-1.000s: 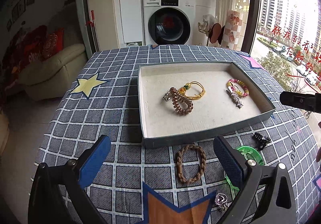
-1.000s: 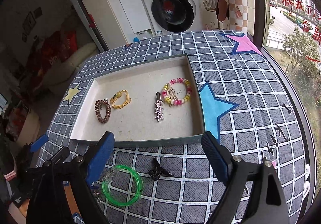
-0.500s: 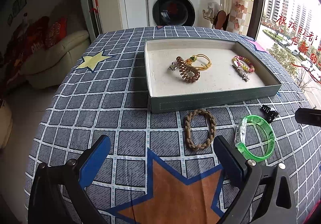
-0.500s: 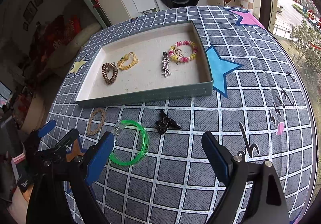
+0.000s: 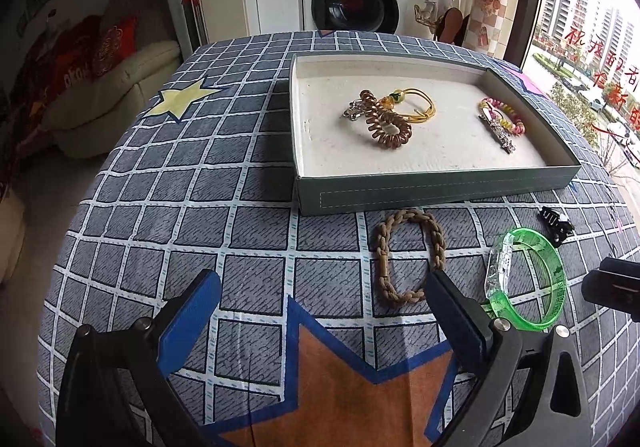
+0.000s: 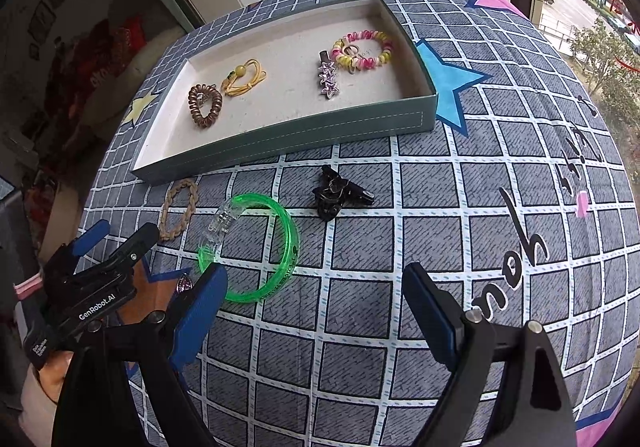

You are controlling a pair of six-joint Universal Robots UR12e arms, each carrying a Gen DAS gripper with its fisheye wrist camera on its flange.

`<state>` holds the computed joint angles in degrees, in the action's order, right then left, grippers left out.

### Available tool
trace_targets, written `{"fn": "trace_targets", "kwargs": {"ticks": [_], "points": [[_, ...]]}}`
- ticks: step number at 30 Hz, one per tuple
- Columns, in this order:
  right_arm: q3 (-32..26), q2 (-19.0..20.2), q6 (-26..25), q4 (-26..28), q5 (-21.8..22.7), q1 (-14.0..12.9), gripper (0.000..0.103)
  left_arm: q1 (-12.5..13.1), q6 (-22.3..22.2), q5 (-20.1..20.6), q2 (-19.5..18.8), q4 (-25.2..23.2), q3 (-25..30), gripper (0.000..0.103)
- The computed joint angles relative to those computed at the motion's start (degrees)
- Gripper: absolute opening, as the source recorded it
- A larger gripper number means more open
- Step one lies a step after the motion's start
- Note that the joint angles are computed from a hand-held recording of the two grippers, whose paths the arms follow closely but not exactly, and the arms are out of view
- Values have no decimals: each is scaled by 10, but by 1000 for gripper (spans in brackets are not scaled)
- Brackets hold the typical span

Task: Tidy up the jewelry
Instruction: 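Withdraw both tools from the tray back over the remaining jewelry, then grasp the braided brown bracelet with the left tool while the right tool grasps the green bangle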

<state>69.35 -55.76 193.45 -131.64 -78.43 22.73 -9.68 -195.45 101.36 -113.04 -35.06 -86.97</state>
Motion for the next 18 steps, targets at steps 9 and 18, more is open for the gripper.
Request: {"fn": "trace_targets", "kwargs": {"ticks": [9,18], "points": [[-22,16,6,18,-25,10,75,-2,4,5,-11,-13,15,103],[-36,26,-16,22,-67,21,59,3,2,-19,-17,-29,23,91]]}}
